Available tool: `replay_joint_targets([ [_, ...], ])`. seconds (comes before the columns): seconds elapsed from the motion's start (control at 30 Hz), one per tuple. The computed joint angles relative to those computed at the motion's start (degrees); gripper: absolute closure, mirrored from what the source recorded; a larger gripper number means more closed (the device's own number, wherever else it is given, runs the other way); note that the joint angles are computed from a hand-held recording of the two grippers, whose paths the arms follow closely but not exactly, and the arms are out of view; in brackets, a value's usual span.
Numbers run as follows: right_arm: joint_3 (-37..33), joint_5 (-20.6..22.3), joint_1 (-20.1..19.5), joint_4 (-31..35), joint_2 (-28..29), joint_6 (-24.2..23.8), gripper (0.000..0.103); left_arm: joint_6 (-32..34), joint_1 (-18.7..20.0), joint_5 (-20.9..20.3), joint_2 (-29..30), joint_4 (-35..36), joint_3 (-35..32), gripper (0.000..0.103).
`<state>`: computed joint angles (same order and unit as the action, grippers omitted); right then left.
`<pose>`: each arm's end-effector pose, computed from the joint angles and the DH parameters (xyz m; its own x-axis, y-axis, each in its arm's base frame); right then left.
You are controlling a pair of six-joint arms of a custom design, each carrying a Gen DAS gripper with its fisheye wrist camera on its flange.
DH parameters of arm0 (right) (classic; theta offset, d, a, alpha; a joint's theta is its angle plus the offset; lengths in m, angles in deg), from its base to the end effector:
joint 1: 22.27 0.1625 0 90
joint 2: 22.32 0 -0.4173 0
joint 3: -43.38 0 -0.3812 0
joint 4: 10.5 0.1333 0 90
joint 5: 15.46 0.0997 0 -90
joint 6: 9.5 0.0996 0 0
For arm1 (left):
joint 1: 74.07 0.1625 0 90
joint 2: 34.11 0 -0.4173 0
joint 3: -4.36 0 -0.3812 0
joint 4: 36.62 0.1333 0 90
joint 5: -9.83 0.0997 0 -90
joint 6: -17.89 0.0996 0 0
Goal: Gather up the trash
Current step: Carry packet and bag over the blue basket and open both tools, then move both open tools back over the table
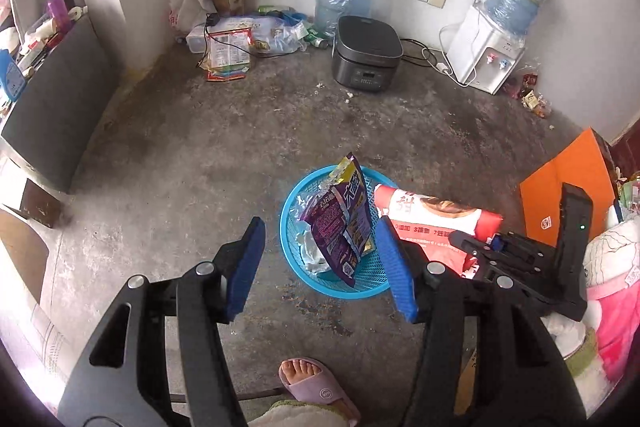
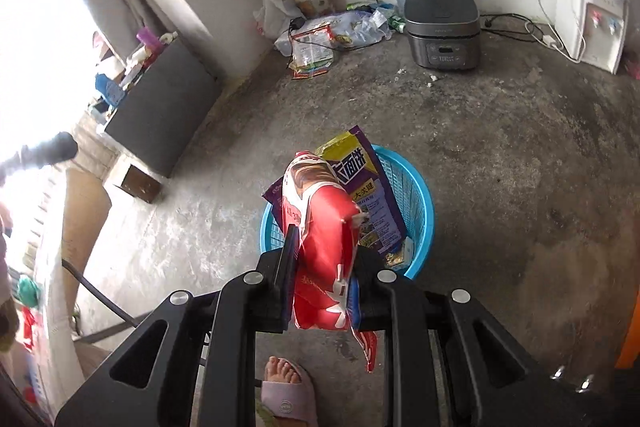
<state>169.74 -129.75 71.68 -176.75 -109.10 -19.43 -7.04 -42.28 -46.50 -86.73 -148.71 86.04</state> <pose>0.1232 -0.4440 0.3230 -0.9028 0.0416 0.4280 -0.2141 0.8196 -0.5314 -0.4748 -0.5161 0.2146 -0.7014 0.4532 -0.5502 0.6044 0.7873 -0.1219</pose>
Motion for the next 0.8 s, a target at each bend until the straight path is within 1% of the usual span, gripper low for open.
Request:
replay_joint_targets([
  [0.07, -2.89, -4.46, 1.99, 2.23, 5.17, -6.7, 0.082, -1.47, -1.24, 0.91, -3.64, 1.16, 1.93, 0.048],
  [0.13, -5.97, -7.77, 3.03, 5.27, 10.43, -13.06, 0.082, -2.56, -2.42, 1.65, -7.12, 1.77, 4.0, 0.047],
  [0.2, -9.77, -9.95, 3.0, 11.06, 15.35, -16.6, 0.082, -4.4, -3.77, 3.0, -10.55, 3.03, 6.23, 0.046],
  [0.27, -13.12, -13.89, 3.0, 14.48, 20.56, -19.49, 0.082, -6.6, -4.95, 3.93, -13.65, 5.02, 7.87, 0.045],
  [0.33, -16.89, -14.98, 1.9, 19.97, 24.64, -19.42, 0.082, -8.8, -5.77, 4.96, -16.37, 7.19, 9.24, 0.045],
  [0.4, -20.68, -15.55, 0.7, 25.41, 28.25, -17.25, 0.082, -11.0, -6.72, 6.27, -18.58, 9.72, 10.46, 0.045],
  [0.47, -23.11, -17.15, -0.49, 27.69, 31.27, -15.49, 0.082, -13.41, -7.54, 7.82, -20.26, 12.66, 11.28, 0.045],
  [0.5, -23.88, -17.11, -1.01, 28.52, 32.36, -14.63, 0.082, -14.33, -7.82, 7.97, -21.03, 13.76, 11.61, 0.045],
  [0.6, -24.84, -17.69, -2.02, 29.01, 34.55, -12.26, 0.081, -16.44, -8.24, 8.02, -22.92, 15.47, 12.41, 0.045],
  [0.67, -24.23, -18.1, -2.29, 27.76, 35.15, -11.12, 0.079, -17.15, -8.39, 8.35, -23.72, 16.06, 12.72, 0.045],
  [0.7, -23.86, -17.83, -2.39, 27.67, 35.07, -10.3, 0.077, -17.52, -8.44, 8.49, -24.03, 15.94, 13.12, 0.045],
  [0.73, -23.32, -16.85, -2.58, 27.44, 34.65, -9.64, 0.07, -17.89, -8.51, 8.63, -24.33, 15.92, 13.37, 0.045],
  [0.8, -21.91, -15.12, -2.65, 26.39, 33.27, -8.48, 0.065, -18.61, -8.71, 8.88, -24.75, 15.76, 13.62, 0.045],
])
